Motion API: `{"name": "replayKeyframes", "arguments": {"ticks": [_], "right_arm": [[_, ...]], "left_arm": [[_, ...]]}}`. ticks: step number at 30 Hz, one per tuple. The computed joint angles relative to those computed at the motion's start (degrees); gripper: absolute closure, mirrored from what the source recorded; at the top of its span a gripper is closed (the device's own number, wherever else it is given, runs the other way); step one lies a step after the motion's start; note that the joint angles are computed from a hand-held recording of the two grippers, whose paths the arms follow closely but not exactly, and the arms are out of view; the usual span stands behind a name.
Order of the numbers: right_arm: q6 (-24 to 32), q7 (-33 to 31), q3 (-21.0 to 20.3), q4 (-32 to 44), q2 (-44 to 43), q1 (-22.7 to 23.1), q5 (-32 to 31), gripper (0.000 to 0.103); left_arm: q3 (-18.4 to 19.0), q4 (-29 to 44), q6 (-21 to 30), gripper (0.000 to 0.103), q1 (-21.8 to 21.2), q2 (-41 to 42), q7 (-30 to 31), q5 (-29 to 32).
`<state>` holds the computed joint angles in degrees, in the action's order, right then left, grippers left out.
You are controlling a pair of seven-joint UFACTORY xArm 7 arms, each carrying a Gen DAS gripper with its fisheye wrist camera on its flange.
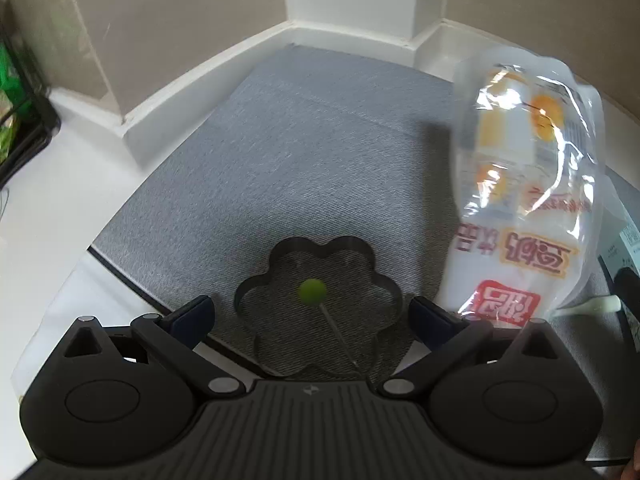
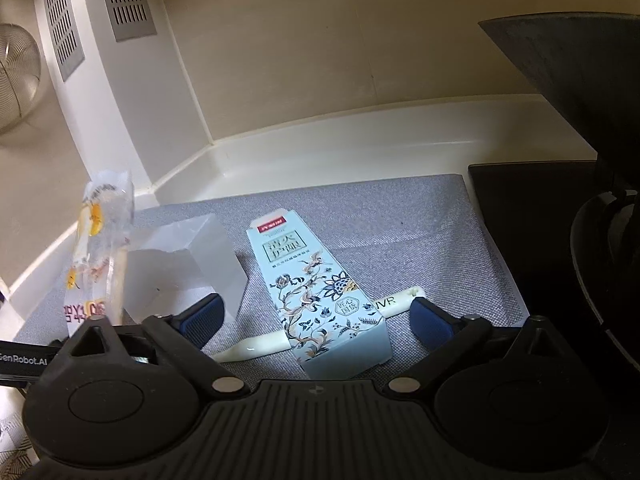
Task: Collect trash
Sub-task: 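Grasp the floral box with the right tool while the left tool grasps the egg ring, then lift the box and egg ring off the counter and carry toward the bin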
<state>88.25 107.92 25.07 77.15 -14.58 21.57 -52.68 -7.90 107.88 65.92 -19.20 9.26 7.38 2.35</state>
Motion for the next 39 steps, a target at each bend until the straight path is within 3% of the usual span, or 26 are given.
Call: {"name": "replayKeyframes", "arguments": {"ticks": [1, 2, 3, 4, 5, 7, 10, 21, 28, 31, 35, 39], "right_arm": [[0.49, 0.53, 0.3, -0.05, -0.05, 0.0, -0.38, 0.024], [0.99, 1.04, 0.53, 0.0, 0.0, 0.0, -0.61, 0.046], [0.21, 1.21, 0.25, -0.48, -0.44, 0.14, -0.43, 0.056], [-0.2, 1.26, 0.08, -0.63, -0.59, 0.15, -0.01, 0.056], [-0.19, 1.43, 0.14, -0.62, -0.61, 0.1, 0.24, 0.057], [0.42, 1.48, 0.68, -0.22, -0.26, 0.02, -0.3, 0.057], [2.27, 0.18, 1.64, 1.0, 1.0, 0.47, -2.66, 0.062], [4.2, -0.13, 1.93, 1.84, 2.02, 4.07, -10.54, 0.062], [0.88, -1.68, 3.34, 0.97, 2.06, 4.52, -16.13, 0.062], [-3.57, 0.71, 3.24, -0.45, 0.47, 5.09, -18.05, 0.062], [1.71, 0.07, 7.15, 5.4, 3.57, 6.61, -21.06, 0.062], [7.63, -4.09, 11.28, 12.5, 8.89, 11.65, -28.31, 0.062]], "left_arm": [[0.08, 1.2, 1.2, 0.0, -0.03, 0.62, -0.31, 0.2], [0.2, 2.15, 2.05, 0.0, -0.09, 1.1, -0.7, 0.54], [0.35, 2.51, 2.36, 0.002, -0.09, 1.2, -1.25, 0.72], [0.43, 2.78, 2.71, 0.012, 0.15, 1.16, -1.25, 0.22], [0.49, 3.3, 3.33, 0.015, 0.5, 1.18, -1.05, -0.59], [0.71, 3.03, 3.21, 0.015, 0.61, 0.53, -1.28, 0.05], [0.83, -1.54, -0.96, 0.016, 1.14, -2.95, -0.3, 1.09], [4.69, -18.58, -10.02, 0.015, 7.5, -21.77, 11.34, -12.99], [12.29, -27.22, -7.11, 0.015, 10.95, -35.03, 18.58, -18.37], [15.55, -30.16, -5.61, 0.015, 12.8, -40.01, 22.3, -17.8], [19.02, -34.62, -5.16, 0.015, 15.21, -45.25, 26.91, -16.37], [20.6, -37.99, -3.44, 0.015, 17.39, -48.53, 29.39, -14.41]]}}
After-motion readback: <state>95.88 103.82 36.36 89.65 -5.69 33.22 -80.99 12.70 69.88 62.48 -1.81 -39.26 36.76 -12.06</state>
